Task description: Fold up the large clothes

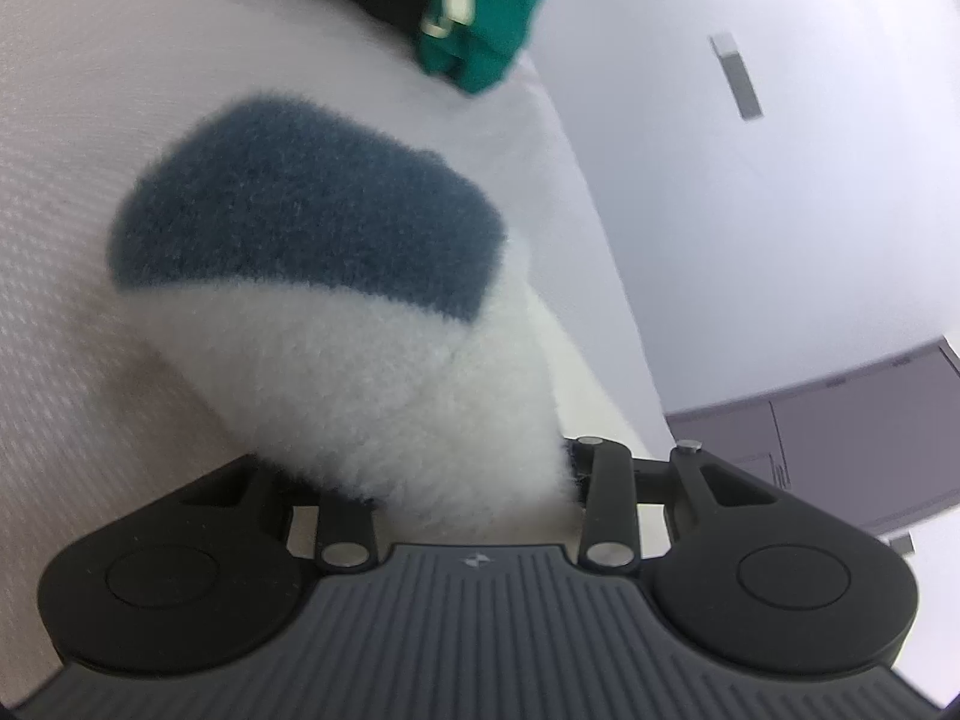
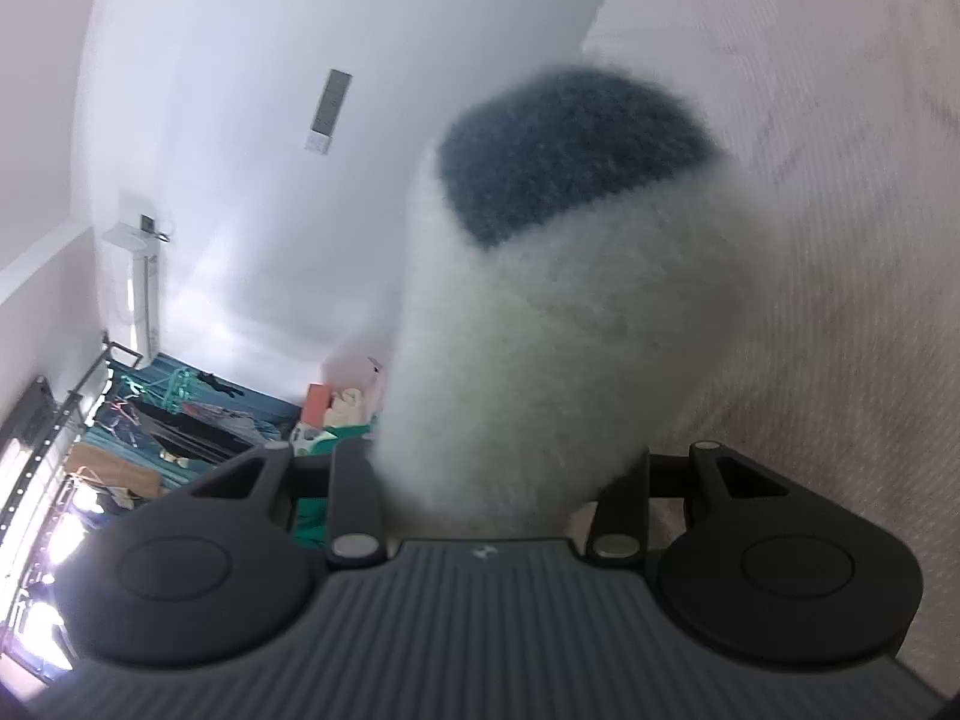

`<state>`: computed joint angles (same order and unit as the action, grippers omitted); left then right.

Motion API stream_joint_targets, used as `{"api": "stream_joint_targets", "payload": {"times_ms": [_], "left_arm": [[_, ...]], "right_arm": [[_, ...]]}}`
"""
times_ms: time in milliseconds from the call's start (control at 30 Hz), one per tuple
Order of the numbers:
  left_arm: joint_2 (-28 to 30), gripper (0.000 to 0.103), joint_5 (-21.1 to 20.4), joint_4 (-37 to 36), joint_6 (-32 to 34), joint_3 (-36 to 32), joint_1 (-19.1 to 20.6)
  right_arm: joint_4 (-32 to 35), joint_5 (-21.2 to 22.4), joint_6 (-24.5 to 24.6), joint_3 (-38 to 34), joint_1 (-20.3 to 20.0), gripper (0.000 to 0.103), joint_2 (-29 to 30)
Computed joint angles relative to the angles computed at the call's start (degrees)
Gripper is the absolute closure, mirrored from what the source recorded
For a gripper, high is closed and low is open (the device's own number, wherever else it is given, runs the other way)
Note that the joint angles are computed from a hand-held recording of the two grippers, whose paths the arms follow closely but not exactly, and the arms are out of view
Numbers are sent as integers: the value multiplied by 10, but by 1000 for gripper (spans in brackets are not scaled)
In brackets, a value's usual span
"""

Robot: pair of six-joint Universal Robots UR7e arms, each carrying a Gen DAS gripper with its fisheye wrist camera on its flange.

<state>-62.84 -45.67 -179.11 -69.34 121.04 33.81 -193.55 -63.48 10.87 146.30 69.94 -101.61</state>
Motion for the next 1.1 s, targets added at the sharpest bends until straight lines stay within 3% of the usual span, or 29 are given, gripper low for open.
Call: {"api": "stream_joint_targets", "payload": {"times_ms": [167, 300, 533, 633, 800, 933, 1100], "left_arm": [[29, 62, -16, 5, 30, -55, -21], [83, 62, -49, 39, 65, -158, -23], [218, 62, -100, 128, 126, -391, -12], [281, 62, -123, 174, 137, -496, -2], [388, 62, -156, 237, 162, -654, 12], [454, 62, -170, 255, 199, -736, 25], [500, 62, -190, 251, 256, -773, 51]], "right_arm": [[130, 47, -30, -31, -37, 58, -111], [183, 65, -18, -87, -54, 58, -141], [215, 64, -3, -222, -63, 58, -100], [216, 41, -2, -279, -53, 57, -63], [216, 48, -9, -353, -81, 57, -10], [195, 85, -10, -381, -125, 57, 34], [166, 129, -17, -383, -173, 57, 82]]}}
